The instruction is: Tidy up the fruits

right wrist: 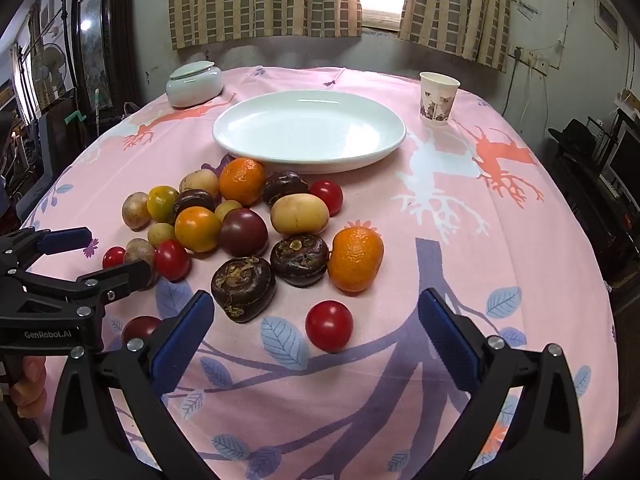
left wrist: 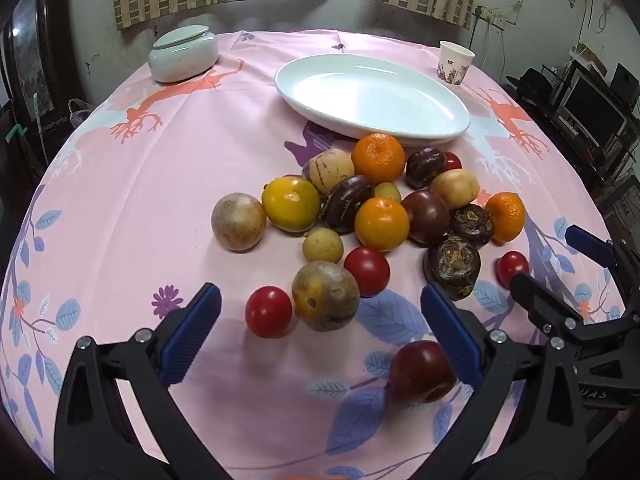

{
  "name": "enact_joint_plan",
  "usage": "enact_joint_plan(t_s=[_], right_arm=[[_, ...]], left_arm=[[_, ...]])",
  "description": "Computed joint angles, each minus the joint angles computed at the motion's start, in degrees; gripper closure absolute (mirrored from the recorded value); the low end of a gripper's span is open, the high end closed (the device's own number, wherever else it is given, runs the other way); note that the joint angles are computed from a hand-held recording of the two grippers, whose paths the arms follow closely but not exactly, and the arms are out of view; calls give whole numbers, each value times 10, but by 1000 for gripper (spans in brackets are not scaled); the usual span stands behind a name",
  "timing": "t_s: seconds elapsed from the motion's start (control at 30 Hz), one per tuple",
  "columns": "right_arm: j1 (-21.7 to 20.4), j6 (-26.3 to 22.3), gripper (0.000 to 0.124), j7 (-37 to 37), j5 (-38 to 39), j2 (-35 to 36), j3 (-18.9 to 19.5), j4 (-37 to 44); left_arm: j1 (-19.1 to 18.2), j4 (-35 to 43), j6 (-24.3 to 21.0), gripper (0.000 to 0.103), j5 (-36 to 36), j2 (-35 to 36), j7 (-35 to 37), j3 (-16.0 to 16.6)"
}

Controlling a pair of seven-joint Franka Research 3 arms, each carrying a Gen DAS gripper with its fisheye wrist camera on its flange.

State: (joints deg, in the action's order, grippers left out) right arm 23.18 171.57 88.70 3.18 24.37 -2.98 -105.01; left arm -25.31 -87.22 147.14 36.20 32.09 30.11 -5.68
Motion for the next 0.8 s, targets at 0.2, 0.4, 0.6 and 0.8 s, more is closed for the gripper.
enact_joint_plan(t_s=[0.2,0.4,0.6,0.8], right_arm=[[0,-1,22,0,1,1,0,1],[1,-4,22,1,0,5,0,5],[-2,-6,22,-1,2,3,2,5],[-2,-7,22,0,2,3,2,5]], left_arm=[[2,2,-3,2,-3,2,8,-1],[-6,6,6,2,6,10,-3,7],[-2,8,0,2,-2,9,7,2],[-3,6,3,2,0,9,3,4]])
